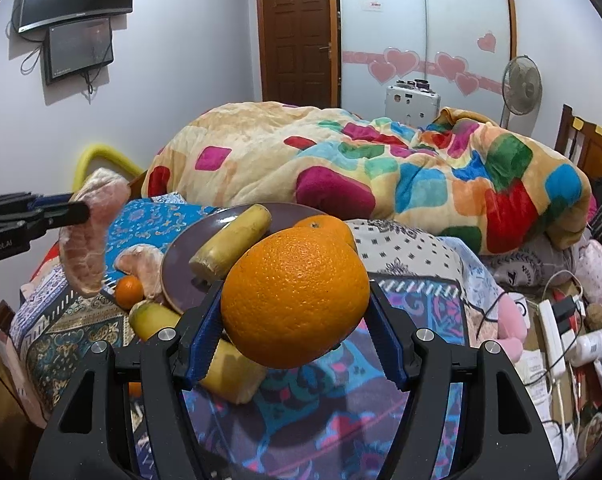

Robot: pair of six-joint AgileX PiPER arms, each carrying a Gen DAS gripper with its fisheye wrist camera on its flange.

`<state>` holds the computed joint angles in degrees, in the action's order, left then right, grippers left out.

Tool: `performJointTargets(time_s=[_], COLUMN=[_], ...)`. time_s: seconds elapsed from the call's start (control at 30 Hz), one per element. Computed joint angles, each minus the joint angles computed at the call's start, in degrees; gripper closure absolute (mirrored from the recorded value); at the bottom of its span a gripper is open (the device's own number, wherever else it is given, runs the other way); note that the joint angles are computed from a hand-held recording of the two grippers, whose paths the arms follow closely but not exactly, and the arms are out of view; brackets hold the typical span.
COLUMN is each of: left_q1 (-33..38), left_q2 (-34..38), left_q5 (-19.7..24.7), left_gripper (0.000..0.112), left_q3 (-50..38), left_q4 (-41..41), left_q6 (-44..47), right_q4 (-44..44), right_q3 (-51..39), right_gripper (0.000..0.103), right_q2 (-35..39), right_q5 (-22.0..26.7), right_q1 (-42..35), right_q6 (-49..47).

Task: Organize fruits
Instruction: 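Carry the orange and pomelo wedge onto the purple plate and release them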

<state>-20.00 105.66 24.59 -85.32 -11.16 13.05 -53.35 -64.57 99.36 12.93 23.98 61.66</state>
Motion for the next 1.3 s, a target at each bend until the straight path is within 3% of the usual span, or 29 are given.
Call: performJointTargets(time_s=[0.2, 0.33, 0.57, 0.73, 0.93, 1.03, 1.3], left_q1=[-1.31, -2.55, -1.77, -1.53, -0.46, -0.88, -2.59], left_q2=[6.3, 10.65, 18.13, 23.26, 25.08, 28.81, 28.28], left_q5=[2.82, 3.86, 10.03, 14.34, 15.38, 19.68, 18.88], left_gripper=[0.088, 0.088, 0.088, 0.088, 0.087, 0.087, 0.086], left_q3=[-8.76, -14.52, -25.68, -32.76, -34.41, -40.01, -38.56], left_q4=[-4.0, -1.63, -3.48, 1.02, -0.21, 2.49, 6.28], left_q6=[2.94, 1.25, 1.33, -3.72, -4.27, -7.31, -8.97], right_q4=[11.74, 15.28, 29.97, 32.56, 37.02, 32.59, 31.09], right_q3=[-5.07, -9.73, -14.72, -16.86, -18.91, -19.3, -18.27], right_gripper=[0.039, 0.039, 0.039, 0.039, 0.038, 0.038, 0.036], right_q2=[3.64, 7.06, 10.78, 12.99, 14.03, 14.44, 14.33], right_q5=[0.63, 3.06, 4.26, 5.68, 7.36, 8.41, 8.55], right_q1=[-0.43, 0.07, -0.87, -0.58, -0.57, 0.51, 0.85], right_q6=[-13.69, -19.58, -35.52, -39.74, -45.11, -41.93, -41.24])
